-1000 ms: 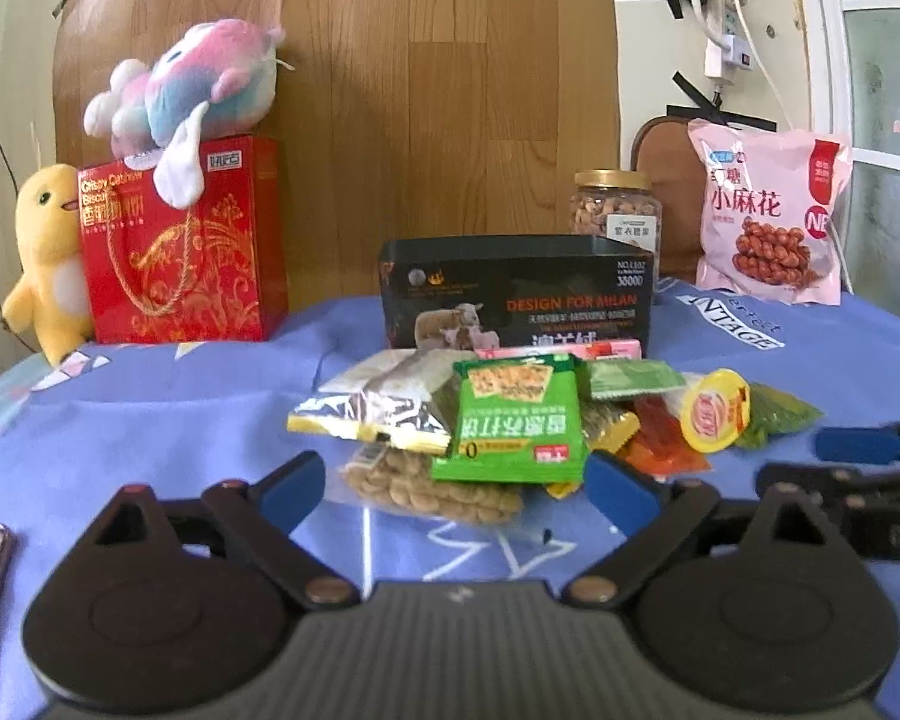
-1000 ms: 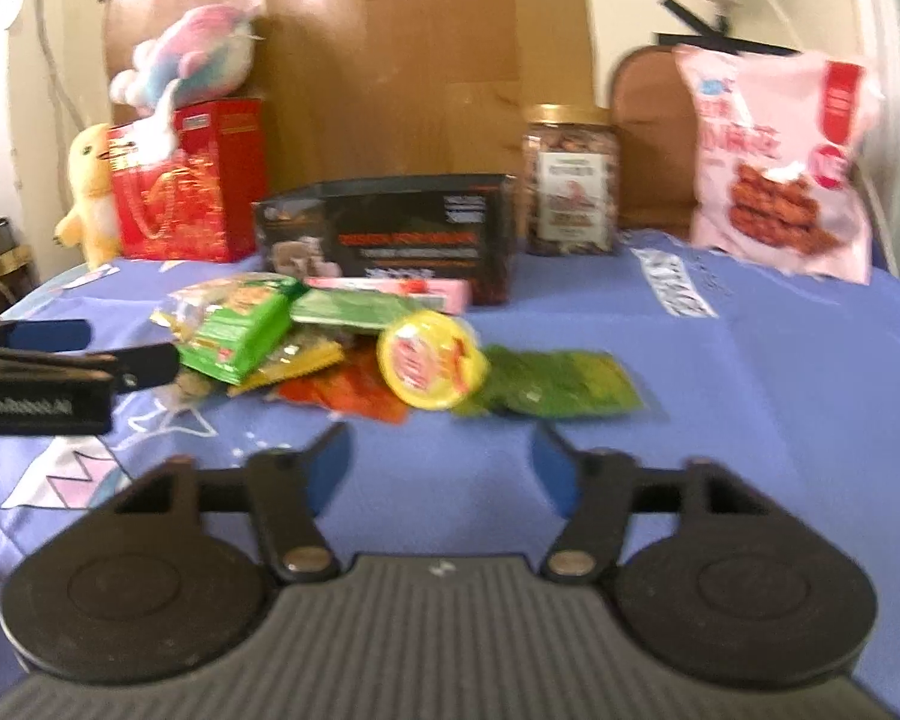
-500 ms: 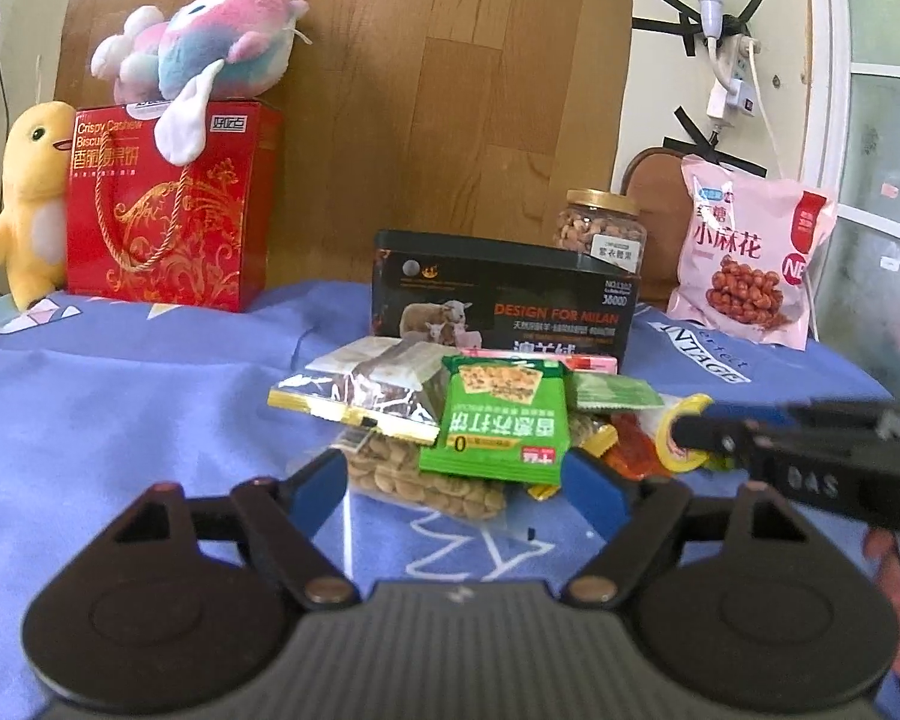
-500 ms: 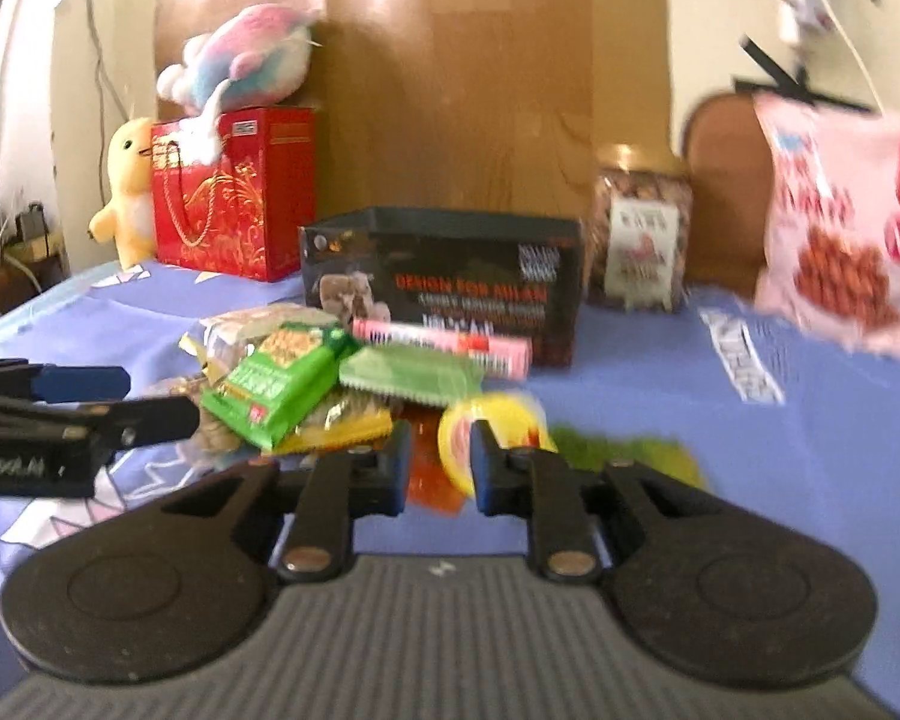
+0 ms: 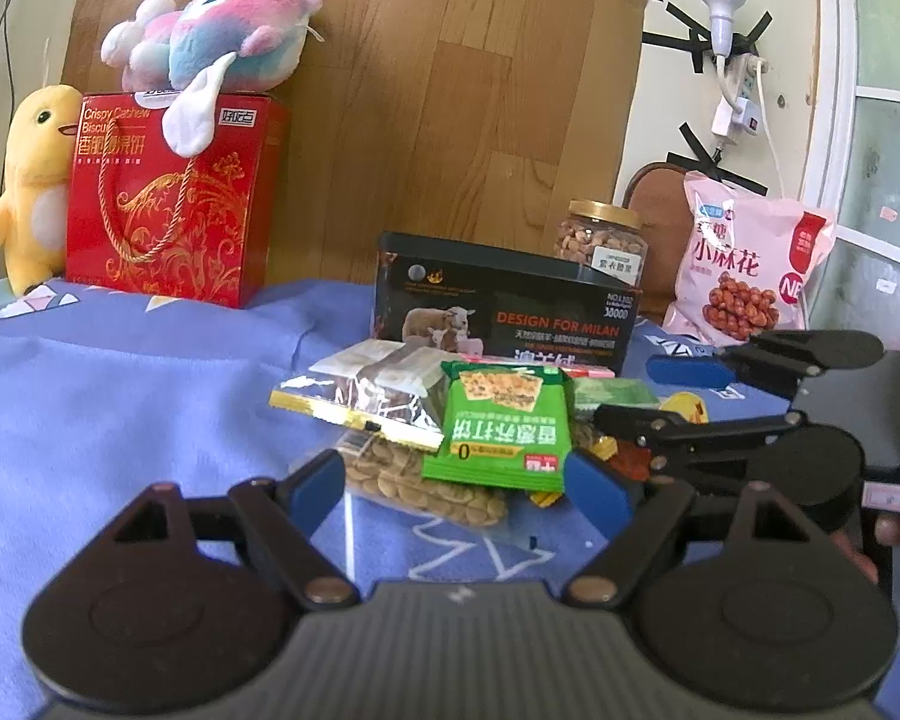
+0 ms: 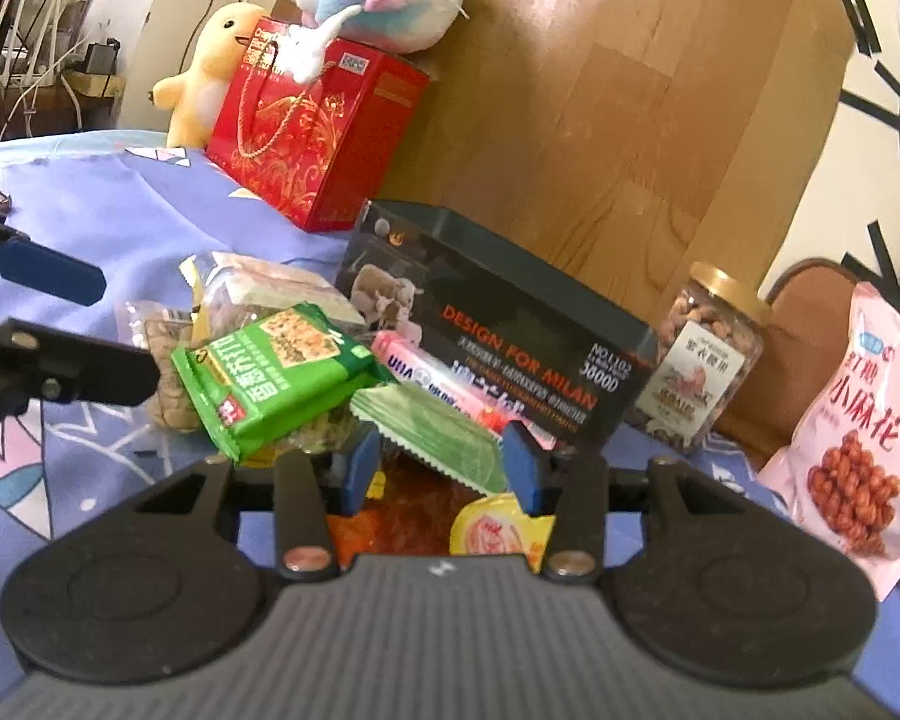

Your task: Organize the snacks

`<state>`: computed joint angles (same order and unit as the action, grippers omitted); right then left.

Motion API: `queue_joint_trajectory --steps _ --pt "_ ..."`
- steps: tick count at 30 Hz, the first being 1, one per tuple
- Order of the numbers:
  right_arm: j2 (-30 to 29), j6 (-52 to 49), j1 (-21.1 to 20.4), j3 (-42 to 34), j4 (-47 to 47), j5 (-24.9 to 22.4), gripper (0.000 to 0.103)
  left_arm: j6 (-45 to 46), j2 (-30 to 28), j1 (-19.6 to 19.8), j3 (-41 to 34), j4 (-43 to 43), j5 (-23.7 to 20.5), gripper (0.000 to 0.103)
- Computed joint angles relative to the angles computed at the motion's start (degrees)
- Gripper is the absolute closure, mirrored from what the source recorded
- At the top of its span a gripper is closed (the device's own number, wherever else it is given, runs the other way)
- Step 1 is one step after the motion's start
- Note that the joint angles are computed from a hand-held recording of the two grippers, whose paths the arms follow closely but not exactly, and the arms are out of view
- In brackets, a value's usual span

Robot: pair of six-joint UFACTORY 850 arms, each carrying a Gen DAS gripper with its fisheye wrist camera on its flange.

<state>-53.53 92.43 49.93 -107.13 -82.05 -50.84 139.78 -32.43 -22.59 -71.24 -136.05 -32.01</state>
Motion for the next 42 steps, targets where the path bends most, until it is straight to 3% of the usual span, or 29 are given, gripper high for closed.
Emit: queue_joint_trajectory --steps 8,9,12,20,21,24,25,27,31,33,36,40,42 --pt "-1.8 -9.6 -0.7 -2.3 0.7 1.1 0.057 -1.1 -0.2 0.1 -0.3 1.1 0.1 0.020" --pt "-1.4 -10.2 -0.9 -2.0 1.3 2.6 0.075 -1.0 -0.2 0.1 -0.3 0.8 0.1 0.019" --pt "-1.1 -9.6 -0.2 -1.5 0.0 0.5 0.086 -1.5 -0.2 0.2 -0.3 0.8 -0.1 0.018" --pt "6.4 1.7 4.4 10.2 -3.9 -1.9 0.088 -3.1 -0.2 0.6 -0.3 1.4 -0.5 0.017" --pt "7.3 2.4 4.8 11.5 -3.3 -0.4 0.087 -3.2 -0.2 0.7 -0.3 1.7 -0.8 0.016" --pt "11.7 8.1 4.5 17.2 -2.4 11.7 0.077 -5.3 -0.3 1.1 -0.4 4.9 -2.1 0.014" --pt "13.2 13.5 4.3 19.3 -4.2 14.9 0.067 -7.5 -0.4 1.4 -0.8 7.5 -2.6 0.014" --pt "15.2 24.1 3.9 22.5 -8.7 17.8 0.058 -12.9 -0.7 1.9 -1.6 13.2 -3.6 0.015" --pt "17.2 37.6 3.2 26.0 -12.0 16.2 0.053 -32.0 -2.0 3.1 -4.5 29.3 -8.8 0.018" --pt "17.5 42.5 2.5 26.9 -13.4 18.5 0.048 -40.2 -3.3 3.0 -6.7 36.2 -11.8 0.025" --pt "16.5 41.4 2.7 25.9 -13.3 19.6 0.039 -43.5 -4.0 2.0 -8.2 40.8 -13.6 0.026" --pt "14.1 33.6 2.9 23.0 -10.9 20.9 0.037 -44.8 -4.4 -0.2 -9.2 45.8 -10.6 0.027" --pt "13.0 33.6 2.8 21.8 -11.4 19.7 0.037 -46.4 -5.2 -1.0 -10.0 48.1 -9.4 0.036"
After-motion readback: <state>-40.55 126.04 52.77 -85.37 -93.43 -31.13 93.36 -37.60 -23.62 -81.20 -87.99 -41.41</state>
